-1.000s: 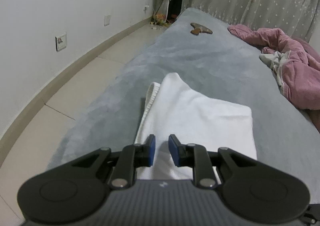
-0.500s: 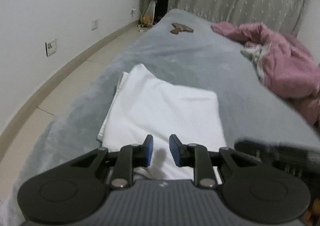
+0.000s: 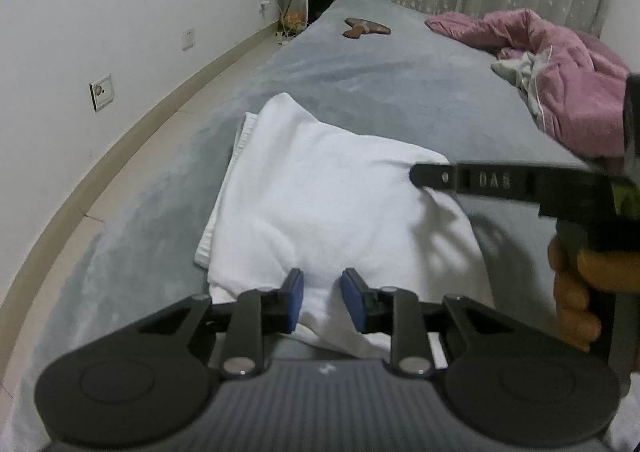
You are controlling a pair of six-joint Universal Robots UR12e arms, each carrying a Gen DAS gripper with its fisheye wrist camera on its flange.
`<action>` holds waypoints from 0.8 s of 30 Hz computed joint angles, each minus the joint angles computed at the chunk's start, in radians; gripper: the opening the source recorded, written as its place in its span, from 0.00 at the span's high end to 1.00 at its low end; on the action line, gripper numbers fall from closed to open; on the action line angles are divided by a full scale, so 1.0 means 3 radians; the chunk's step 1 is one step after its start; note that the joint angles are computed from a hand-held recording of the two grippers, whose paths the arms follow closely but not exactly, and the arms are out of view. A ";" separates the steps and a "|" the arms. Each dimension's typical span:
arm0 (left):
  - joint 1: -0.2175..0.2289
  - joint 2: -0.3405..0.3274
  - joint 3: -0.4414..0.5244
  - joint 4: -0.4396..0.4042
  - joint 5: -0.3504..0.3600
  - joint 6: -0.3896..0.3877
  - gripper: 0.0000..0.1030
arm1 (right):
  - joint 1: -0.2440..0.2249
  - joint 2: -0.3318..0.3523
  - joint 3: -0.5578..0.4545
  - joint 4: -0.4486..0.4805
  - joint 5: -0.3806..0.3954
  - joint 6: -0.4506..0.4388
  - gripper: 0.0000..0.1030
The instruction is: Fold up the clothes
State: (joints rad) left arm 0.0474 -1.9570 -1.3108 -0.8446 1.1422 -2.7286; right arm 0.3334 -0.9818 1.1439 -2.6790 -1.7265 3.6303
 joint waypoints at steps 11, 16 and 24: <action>0.0008 -0.0003 0.0058 -0.0139 0.0019 0.0042 0.77 | -0.0046 -0.0009 0.0078 -0.0217 -0.0070 0.0265 0.86; 0.0060 0.0080 -0.0038 0.0022 -0.0339 0.0089 0.75 | -0.0128 -0.0121 0.0271 -0.0325 0.0048 0.0680 0.79; -0.0071 0.0117 -0.0095 -0.0257 -0.0364 0.0575 0.75 | -0.0328 -0.0199 0.0585 -0.0821 0.0816 0.1391 0.65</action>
State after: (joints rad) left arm 0.0261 -1.9221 -1.3393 -0.9217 1.0329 -2.5561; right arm 0.2351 -1.0415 1.3195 -2.9255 -1.4816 4.0477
